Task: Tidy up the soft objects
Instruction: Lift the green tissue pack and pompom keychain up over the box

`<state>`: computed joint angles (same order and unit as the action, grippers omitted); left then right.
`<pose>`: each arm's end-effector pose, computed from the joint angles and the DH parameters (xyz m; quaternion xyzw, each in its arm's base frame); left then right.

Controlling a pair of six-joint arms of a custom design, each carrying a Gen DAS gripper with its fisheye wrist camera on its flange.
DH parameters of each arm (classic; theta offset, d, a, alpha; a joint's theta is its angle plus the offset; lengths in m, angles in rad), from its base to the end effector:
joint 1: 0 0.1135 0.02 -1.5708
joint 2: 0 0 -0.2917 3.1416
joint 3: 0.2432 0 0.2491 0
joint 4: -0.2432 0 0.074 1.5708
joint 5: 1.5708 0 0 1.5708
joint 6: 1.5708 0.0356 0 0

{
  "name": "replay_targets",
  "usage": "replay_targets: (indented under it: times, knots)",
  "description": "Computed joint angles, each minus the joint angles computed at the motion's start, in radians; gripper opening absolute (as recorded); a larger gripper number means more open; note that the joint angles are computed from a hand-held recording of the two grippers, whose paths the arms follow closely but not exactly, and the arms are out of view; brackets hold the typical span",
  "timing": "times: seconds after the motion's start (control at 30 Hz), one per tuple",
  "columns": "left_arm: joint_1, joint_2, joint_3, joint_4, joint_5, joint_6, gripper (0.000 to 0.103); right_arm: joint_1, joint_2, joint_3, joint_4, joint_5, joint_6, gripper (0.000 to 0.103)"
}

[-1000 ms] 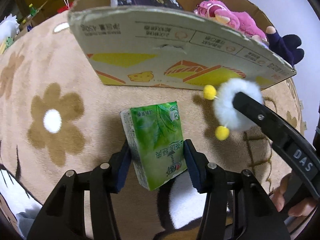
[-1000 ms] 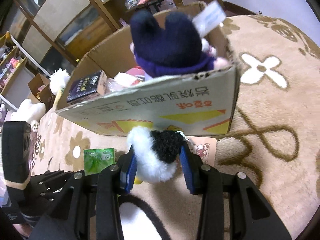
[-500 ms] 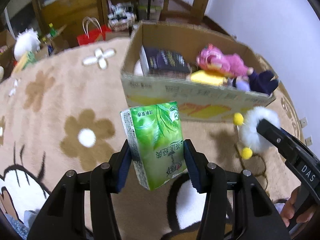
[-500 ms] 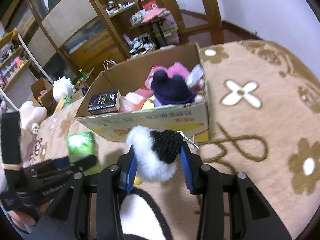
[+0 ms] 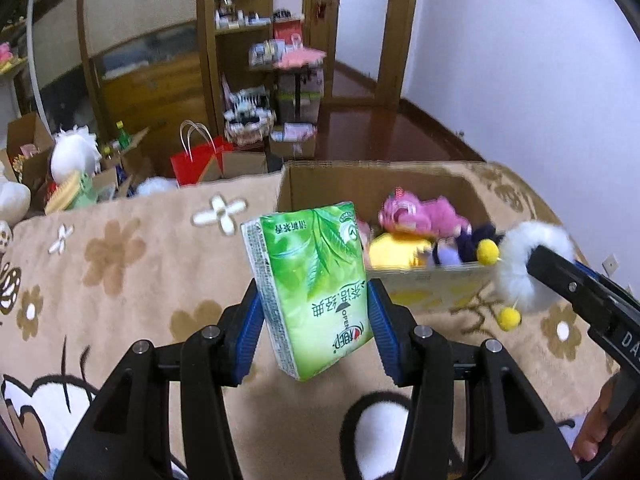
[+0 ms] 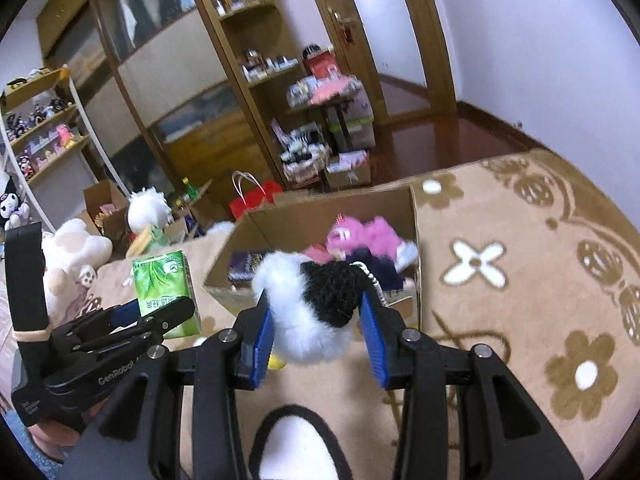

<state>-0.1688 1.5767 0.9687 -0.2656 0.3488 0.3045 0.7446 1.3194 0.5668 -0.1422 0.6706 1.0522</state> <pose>0.3168 -0.0663 0.2339 0.2746 0.8859 -0.1399 0.3467 0.1831 0.1387 0.1951 0.2443 0.8636 0.0516 0.4379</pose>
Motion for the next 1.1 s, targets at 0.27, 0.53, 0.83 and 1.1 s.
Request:
replay_targets:
  times: [0.27,0.53,0.83,1.1]
  knots:
    - [-0.014,-0.072,-0.033,0.162,-0.005,-0.013,0.049,0.015,-0.037,0.044,-0.015,0.094,-0.080,0.042]
    - [-0.054,-0.015,0.027,0.214,-0.025,-0.038,0.049,-0.054,-0.031,0.049,0.093,0.083,-0.207,0.042]
    - [-0.098,0.059,0.018,0.350,-0.067,-0.032,0.049,-0.120,0.034,0.035,0.238,0.047,-0.286,0.042]
    - [-0.124,0.132,0.048,0.364,-0.090,-0.032,0.050,-0.203,0.084,-0.006,0.358,-0.041,-0.314,0.042]
